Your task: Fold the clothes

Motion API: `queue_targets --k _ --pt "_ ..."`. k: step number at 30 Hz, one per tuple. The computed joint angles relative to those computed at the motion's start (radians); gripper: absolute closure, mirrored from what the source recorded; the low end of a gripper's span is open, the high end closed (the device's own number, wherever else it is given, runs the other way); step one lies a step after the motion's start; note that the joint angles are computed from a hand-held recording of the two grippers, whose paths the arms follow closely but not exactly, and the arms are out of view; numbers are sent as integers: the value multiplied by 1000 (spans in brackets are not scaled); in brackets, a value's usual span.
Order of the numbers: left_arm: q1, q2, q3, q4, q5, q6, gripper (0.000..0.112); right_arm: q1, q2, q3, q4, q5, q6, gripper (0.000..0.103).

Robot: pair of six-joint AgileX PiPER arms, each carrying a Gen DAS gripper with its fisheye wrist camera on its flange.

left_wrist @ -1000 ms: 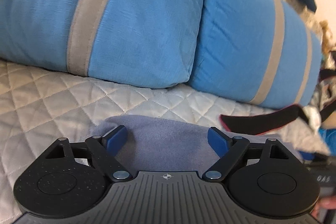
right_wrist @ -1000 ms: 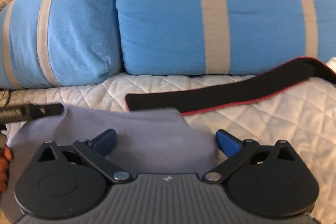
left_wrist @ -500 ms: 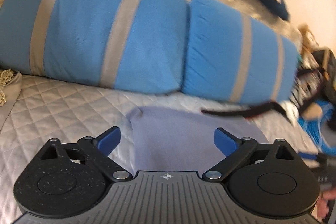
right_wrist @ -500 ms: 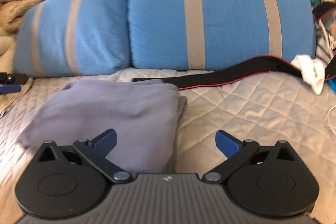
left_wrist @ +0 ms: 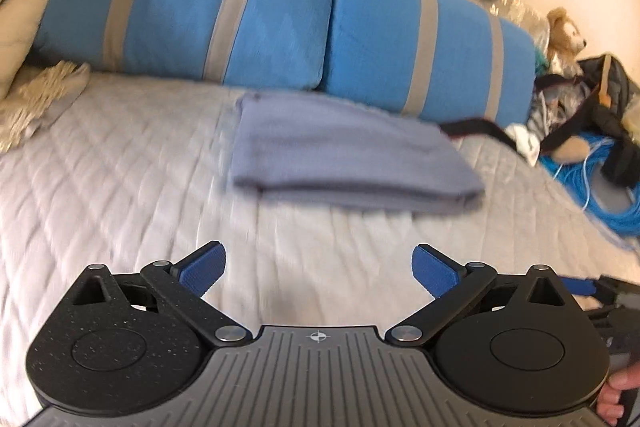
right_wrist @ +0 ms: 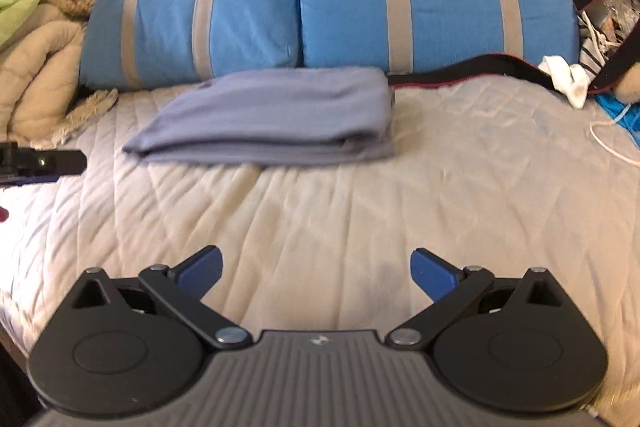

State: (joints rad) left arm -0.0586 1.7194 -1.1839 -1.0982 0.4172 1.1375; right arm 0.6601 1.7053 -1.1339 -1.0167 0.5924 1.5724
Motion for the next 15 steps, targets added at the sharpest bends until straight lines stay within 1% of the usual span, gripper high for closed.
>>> queue_targets --k 3,5,6,8,9,10,11,12,13,15 --pt "-10 -24 82 -57 -52 78 10 60 26 12 -62 58 103 0" --pt "-18 -23 98 -31 -78 33 10 99 47 28 -158 103 214 0" --pt "-21 -27 111 -64 -92 56 10 117 58 38 -204 126 272 0" --pt "-28 -36 144 -181 -123 161 10 144 81 64 -307 163 411 0" --pt "-33 -39 160 -257 -139 232 10 152 90 68 -335 179 449 0" --pt "-43 -40 170 -301 -161 276 10 159 101 63 -344 196 460 0" --pt "-64 -42 176 -305 -198 288 10 162 107 56 -341 204 452 0" --pt "-84 -44 181 -288 -234 277 10 161 108 55 -341 205 452 0" --pt "-106 -46 183 -232 -272 226 10 162 107 57 -345 205 460 0" --pt "-159 -51 199 -48 -363 36 10 167 109 61 -354 213 472 0"
